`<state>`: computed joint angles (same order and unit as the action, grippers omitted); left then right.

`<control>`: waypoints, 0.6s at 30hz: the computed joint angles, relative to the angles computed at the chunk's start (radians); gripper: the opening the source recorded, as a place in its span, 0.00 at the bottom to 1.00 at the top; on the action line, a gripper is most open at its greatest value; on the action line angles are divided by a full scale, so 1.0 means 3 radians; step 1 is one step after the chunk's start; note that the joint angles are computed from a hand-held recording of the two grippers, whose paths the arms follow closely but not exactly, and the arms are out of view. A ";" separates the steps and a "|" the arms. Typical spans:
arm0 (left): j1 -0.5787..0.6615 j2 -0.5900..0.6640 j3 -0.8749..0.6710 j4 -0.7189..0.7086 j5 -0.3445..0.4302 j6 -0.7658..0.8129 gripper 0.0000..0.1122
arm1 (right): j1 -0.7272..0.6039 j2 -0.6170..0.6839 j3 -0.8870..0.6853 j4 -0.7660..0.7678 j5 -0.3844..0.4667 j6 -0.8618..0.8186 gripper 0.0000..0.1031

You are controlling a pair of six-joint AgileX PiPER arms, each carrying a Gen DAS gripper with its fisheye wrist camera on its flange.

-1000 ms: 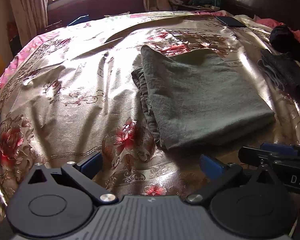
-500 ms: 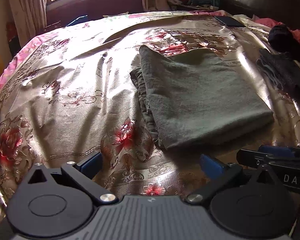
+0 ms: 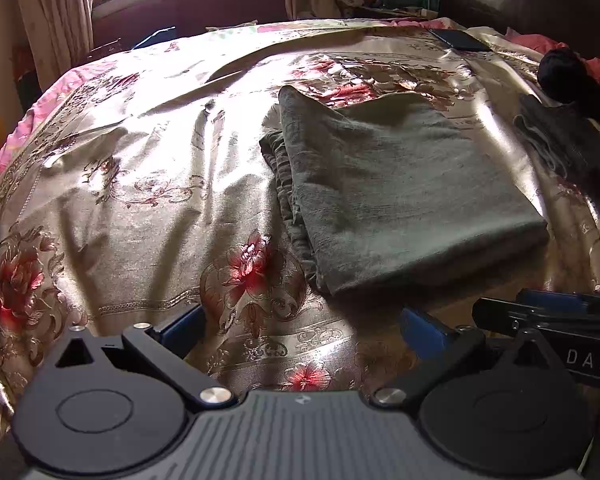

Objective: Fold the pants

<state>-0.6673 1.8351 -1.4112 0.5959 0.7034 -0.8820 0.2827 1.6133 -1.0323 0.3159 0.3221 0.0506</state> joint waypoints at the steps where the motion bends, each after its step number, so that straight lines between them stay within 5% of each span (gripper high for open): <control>1: 0.0001 0.0000 -0.0001 -0.0003 0.0000 0.0002 0.92 | -0.0011 0.0012 0.0007 0.0056 -0.0010 -0.0067 0.48; 18: 0.0005 0.0004 0.0012 -0.0012 -0.0014 -0.0001 0.92 | -0.0003 0.0014 0.0009 0.0039 -0.0016 -0.0043 0.48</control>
